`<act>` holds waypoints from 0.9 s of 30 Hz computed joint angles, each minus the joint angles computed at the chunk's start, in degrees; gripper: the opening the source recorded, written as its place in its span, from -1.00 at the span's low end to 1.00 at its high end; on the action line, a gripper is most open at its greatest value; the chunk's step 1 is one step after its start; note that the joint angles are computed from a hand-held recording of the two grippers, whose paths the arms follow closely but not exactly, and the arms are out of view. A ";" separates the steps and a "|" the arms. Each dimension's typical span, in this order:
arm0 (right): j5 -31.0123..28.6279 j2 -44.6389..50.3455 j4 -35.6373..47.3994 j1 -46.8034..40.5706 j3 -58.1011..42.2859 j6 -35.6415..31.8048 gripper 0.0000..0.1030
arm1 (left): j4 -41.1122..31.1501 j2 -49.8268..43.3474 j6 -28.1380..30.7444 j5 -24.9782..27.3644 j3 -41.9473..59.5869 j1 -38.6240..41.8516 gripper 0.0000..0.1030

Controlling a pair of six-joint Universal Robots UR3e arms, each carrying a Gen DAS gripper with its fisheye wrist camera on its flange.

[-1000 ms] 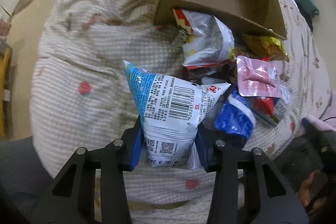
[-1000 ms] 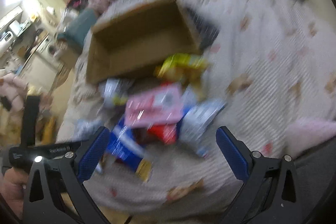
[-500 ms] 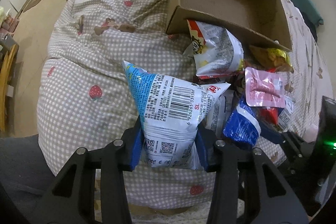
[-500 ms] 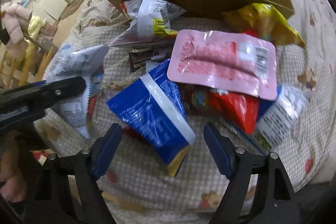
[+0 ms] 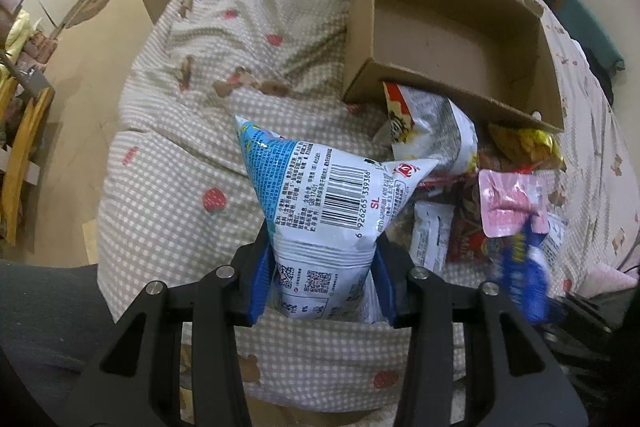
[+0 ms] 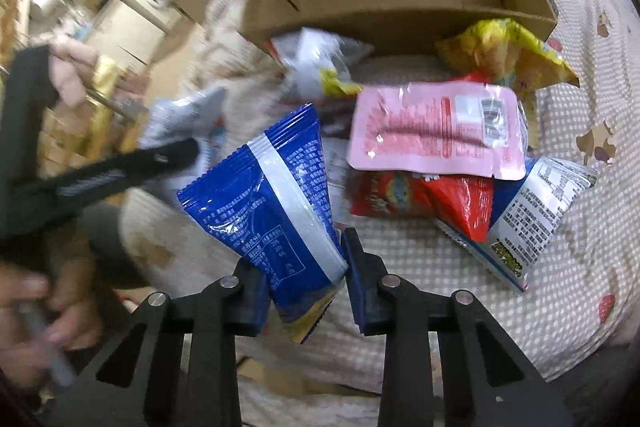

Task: Organize snacks
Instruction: 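Lift both held bags and carry them over the cardboard box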

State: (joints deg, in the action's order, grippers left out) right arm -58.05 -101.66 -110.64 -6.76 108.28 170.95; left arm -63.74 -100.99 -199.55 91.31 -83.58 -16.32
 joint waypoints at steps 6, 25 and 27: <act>11.35 -9.79 14.56 -11.79 -0.32 -11.18 -0.36 | 0.89 0.52 -0.29 2.17 0.53 -0.90 -0.23; 14.86 6.72 -4.69 -20.39 -16.23 2.35 -0.36 | -13.80 -21.91 3.69 2.13 46.21 -2.74 -0.23; 13.90 10.34 -6.60 -19.97 -18.75 4.06 -0.36 | -17.29 -27.03 3.96 2.27 54.95 -3.00 -0.23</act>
